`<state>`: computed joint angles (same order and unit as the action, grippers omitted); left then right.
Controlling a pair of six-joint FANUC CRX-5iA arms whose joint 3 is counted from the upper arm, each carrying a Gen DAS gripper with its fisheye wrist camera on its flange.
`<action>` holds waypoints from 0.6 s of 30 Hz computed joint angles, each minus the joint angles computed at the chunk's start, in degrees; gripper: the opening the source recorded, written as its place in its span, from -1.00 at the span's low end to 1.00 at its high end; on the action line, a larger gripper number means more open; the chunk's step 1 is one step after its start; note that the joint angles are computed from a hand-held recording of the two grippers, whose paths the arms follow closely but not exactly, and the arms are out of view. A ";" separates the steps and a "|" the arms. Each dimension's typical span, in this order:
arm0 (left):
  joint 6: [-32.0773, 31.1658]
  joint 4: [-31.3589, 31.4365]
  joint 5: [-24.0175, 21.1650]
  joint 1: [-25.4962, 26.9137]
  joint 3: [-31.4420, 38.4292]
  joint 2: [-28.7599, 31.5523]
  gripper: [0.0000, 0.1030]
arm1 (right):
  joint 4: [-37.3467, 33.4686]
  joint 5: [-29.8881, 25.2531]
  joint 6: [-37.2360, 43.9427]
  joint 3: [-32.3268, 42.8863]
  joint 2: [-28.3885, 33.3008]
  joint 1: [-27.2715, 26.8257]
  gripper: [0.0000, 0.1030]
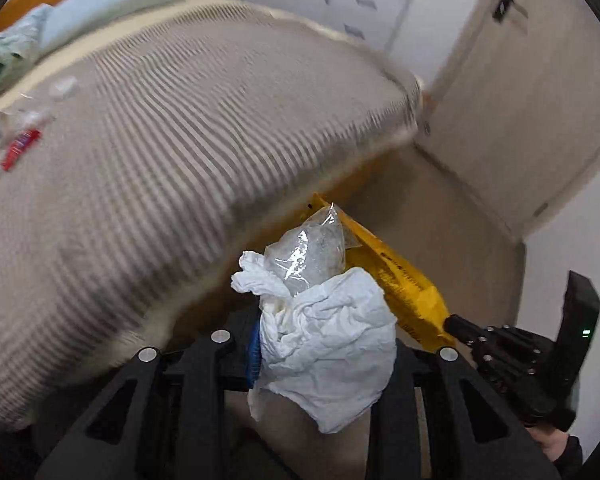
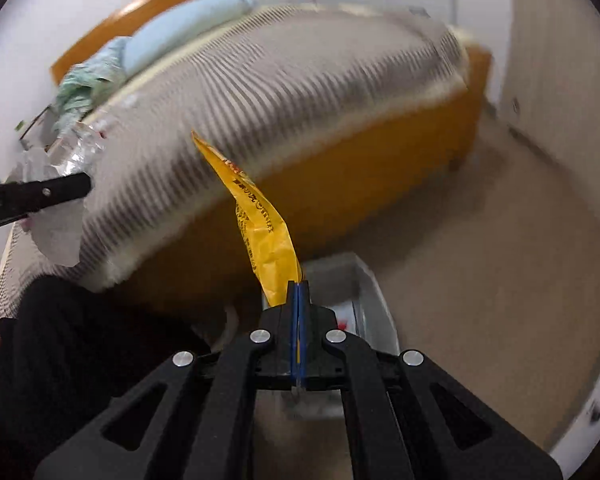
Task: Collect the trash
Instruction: 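Lift and carry the tissue and yellow bag to the trash bin with both tools, then open both tools to drop the tissue and yellow bag into the bin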
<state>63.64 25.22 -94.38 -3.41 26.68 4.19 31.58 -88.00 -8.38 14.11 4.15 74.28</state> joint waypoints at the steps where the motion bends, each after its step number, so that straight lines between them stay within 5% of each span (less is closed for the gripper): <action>1: 0.19 -0.58 -0.60 -0.89 -0.69 0.06 -0.49 | -1.00 0.34 -1.22 -1.43 -0.51 0.14 -1.00; 18: 6.10 -12.60 -6.20 -12.74 -0.46 9.44 -0.48 | -17.17 12.29 -6.65 -16.50 -1.49 -5.60 -0.99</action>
